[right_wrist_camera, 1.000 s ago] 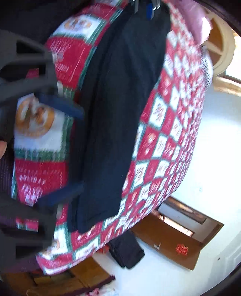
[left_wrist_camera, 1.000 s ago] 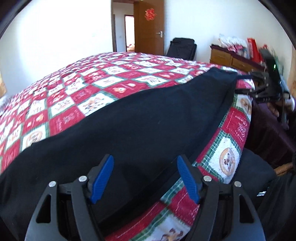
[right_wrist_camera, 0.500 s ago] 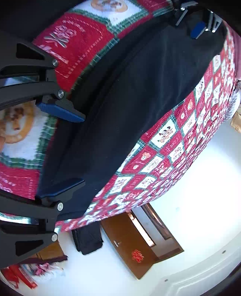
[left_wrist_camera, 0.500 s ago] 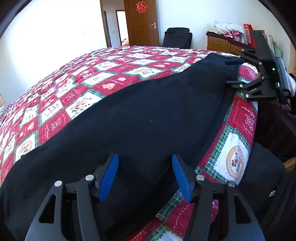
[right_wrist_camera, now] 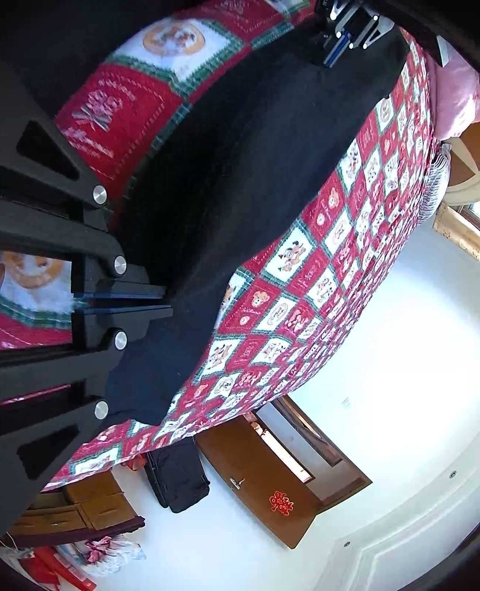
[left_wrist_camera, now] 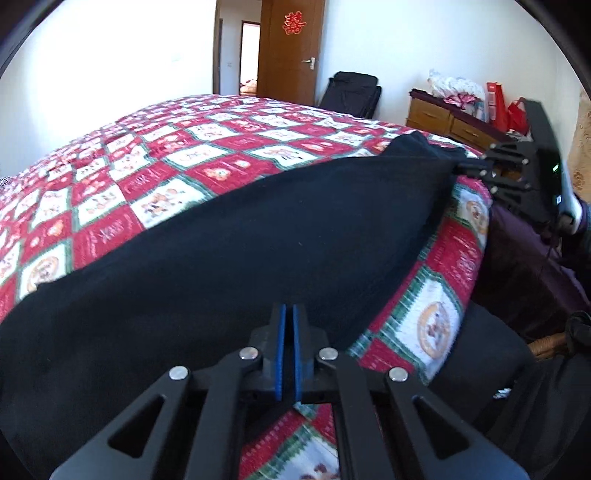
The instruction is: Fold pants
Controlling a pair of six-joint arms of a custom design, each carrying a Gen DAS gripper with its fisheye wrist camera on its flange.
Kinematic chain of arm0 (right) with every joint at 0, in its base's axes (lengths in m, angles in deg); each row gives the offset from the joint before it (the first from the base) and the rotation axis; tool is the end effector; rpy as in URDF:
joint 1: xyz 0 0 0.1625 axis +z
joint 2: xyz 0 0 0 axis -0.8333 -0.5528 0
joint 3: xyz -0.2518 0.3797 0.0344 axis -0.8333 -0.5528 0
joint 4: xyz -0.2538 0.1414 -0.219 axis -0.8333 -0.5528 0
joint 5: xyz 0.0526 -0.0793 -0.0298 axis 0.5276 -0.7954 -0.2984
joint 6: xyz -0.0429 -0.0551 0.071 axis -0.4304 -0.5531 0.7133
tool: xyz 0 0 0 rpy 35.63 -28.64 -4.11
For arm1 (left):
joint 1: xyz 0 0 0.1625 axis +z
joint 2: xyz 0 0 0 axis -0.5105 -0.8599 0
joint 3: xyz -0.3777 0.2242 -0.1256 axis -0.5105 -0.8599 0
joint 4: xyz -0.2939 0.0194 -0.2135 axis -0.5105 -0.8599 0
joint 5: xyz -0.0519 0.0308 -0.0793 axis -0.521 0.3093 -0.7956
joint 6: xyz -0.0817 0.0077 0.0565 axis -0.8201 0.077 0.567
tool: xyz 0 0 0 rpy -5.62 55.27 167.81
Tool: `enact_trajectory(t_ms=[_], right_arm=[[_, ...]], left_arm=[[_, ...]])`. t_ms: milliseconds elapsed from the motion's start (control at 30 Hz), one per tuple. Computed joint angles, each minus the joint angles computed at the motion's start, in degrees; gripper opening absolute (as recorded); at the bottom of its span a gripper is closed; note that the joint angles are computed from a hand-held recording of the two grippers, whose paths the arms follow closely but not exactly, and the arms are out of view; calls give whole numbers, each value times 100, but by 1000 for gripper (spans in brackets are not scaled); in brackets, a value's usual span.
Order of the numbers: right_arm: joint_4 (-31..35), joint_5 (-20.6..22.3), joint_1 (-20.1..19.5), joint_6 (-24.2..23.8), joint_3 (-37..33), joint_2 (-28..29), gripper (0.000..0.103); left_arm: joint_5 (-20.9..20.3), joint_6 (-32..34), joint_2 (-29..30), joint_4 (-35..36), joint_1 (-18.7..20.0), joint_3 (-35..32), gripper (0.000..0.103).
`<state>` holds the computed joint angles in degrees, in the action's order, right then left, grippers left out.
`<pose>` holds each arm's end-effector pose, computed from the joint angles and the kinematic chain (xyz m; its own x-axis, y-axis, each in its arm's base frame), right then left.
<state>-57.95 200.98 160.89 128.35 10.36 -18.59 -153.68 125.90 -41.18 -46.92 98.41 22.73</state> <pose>0.2285 -0.7073 0.0563 -0.1644 0.1083 0.9804 -0.6455 0.7397 -0.1900 -0.1894 -0.8399 0.1628 -0.3623 0.9042 -0.2262 0.9320 0.3538 -0.0786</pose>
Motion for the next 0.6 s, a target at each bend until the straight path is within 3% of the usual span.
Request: enact_trajectory(t_ms=[100, 200, 300, 400, 433, 467, 533, 600], right_arm=[[239, 97, -125, 103, -198, 167, 2], [665, 79, -220, 507, -422, 268, 2], [880, 50, -206, 585, -491, 291, 3], [1649, -43, -207, 1341, -658, 275, 7], [1858, -109, -203, 1708, -585, 188, 16], [1974, -135, -201, 1938, -542, 134, 36], [2098, -284, -207, 2624, -217, -150, 55], [2010, -440, -242, 3292, 219, -528, 55]], left_arm=[[172, 4, 60, -28, 13, -22, 4], [120, -41, 94, 85, 41, -130, 4], [127, 34, 54, 107, 27, -77, 4], [163, 199, -64, -156, -7, 234, 4], [204, 281, -122, -373, -31, 423, 9], [222, 333, -144, -470, -39, 507, 12], [238, 441, -170, -617, -67, 635, 30], [276, 579, -191, -944, -104, 824, 42]])
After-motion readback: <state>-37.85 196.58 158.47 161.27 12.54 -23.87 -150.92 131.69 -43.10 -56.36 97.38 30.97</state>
